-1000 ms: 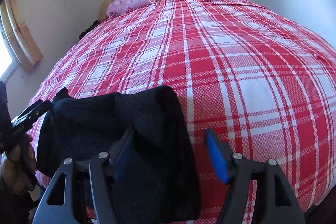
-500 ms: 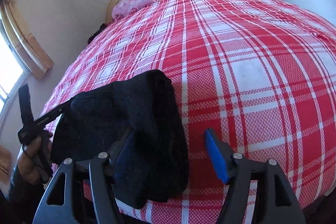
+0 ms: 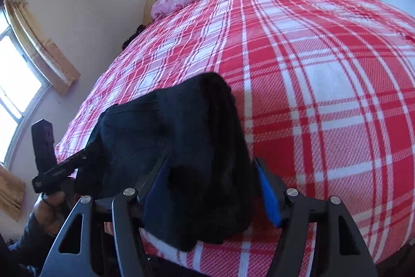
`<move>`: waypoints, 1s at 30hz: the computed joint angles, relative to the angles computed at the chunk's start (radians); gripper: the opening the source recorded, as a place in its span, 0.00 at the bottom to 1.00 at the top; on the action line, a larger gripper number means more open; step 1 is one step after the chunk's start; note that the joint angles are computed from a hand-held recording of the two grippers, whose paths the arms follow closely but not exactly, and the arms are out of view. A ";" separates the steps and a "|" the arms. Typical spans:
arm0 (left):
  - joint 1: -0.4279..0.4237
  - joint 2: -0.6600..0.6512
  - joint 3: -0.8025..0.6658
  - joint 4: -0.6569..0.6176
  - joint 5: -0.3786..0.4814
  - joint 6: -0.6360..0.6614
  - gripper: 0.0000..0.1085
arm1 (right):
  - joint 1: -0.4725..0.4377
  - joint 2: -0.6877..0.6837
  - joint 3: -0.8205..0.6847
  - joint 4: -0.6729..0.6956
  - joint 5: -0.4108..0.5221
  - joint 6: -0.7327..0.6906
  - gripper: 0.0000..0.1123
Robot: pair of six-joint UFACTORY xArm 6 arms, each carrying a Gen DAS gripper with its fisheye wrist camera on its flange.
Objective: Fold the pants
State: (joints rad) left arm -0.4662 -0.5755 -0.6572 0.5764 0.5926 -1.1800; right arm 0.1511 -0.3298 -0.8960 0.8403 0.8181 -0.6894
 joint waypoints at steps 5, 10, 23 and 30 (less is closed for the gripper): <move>0.019 -0.039 0.047 -0.048 -0.086 0.034 0.51 | -0.016 0.014 0.002 0.082 0.064 -0.039 0.31; 0.054 -0.091 0.111 -0.226 -0.224 0.160 0.21 | -0.033 0.025 -0.005 0.173 0.116 -0.075 0.23; 0.243 -0.409 0.205 -0.340 -0.126 0.341 0.14 | 0.128 0.165 -0.261 0.197 0.144 -0.030 0.21; 0.540 -0.512 0.200 -0.451 -0.031 0.598 0.14 | 0.335 0.496 -0.670 0.150 0.112 0.067 0.21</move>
